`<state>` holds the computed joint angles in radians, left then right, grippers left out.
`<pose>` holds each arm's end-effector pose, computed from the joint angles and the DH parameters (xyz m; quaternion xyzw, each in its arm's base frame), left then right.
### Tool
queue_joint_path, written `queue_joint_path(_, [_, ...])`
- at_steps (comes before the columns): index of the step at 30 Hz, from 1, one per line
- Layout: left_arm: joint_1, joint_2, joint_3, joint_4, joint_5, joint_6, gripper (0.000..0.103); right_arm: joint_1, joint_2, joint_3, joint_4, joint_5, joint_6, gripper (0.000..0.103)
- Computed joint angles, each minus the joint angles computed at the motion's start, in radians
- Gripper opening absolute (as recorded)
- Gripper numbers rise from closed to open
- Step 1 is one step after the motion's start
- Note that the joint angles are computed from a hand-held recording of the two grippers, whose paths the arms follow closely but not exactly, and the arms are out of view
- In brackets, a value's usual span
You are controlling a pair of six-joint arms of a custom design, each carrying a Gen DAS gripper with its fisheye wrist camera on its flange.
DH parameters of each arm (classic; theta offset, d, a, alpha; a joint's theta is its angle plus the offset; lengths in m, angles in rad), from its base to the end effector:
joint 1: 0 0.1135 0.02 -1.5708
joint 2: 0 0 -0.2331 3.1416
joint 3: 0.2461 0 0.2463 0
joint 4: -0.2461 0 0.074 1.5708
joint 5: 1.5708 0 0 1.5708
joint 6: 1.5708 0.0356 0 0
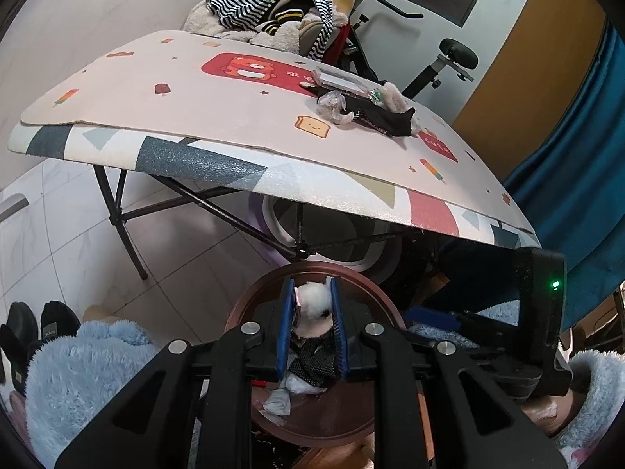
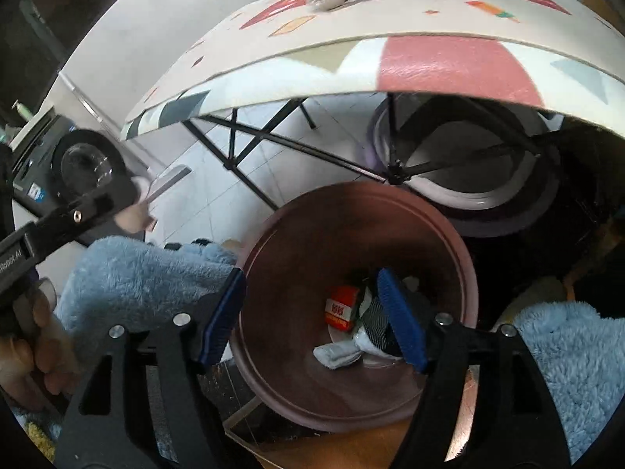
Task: Collect trash
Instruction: 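Lower the tissue into the bucket with the left gripper while the right gripper drops the sock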
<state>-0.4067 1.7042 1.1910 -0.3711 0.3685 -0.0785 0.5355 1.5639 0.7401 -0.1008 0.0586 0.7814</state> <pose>0.3224 -0.1528 0.1966 0.2121 0.9032 -0.2470 0.2797 0.2511 0.1465 0.1246 0.1255 0.9396 0.1722 0.2680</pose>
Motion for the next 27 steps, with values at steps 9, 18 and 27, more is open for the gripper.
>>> queue_joint_path(9, [-0.007, 0.002, 0.006, -0.011, 0.001, 0.006, 0.021, 0.032, -0.118, -0.044, -0.023, 0.194, 0.014, 0.091])
queue_joint_path(18, [-0.025, 0.003, 0.002, -0.005, -0.01, 0.022, 0.043, 0.019, -0.149, -0.064, -0.04, 0.234, 0.044, 0.096])
queue_joint_path(27, [-0.013, -0.012, -0.018, 0.033, -0.052, -0.025, 0.072, 0.016, -0.151, -0.067, -0.05, 0.258, 0.073, 0.097])
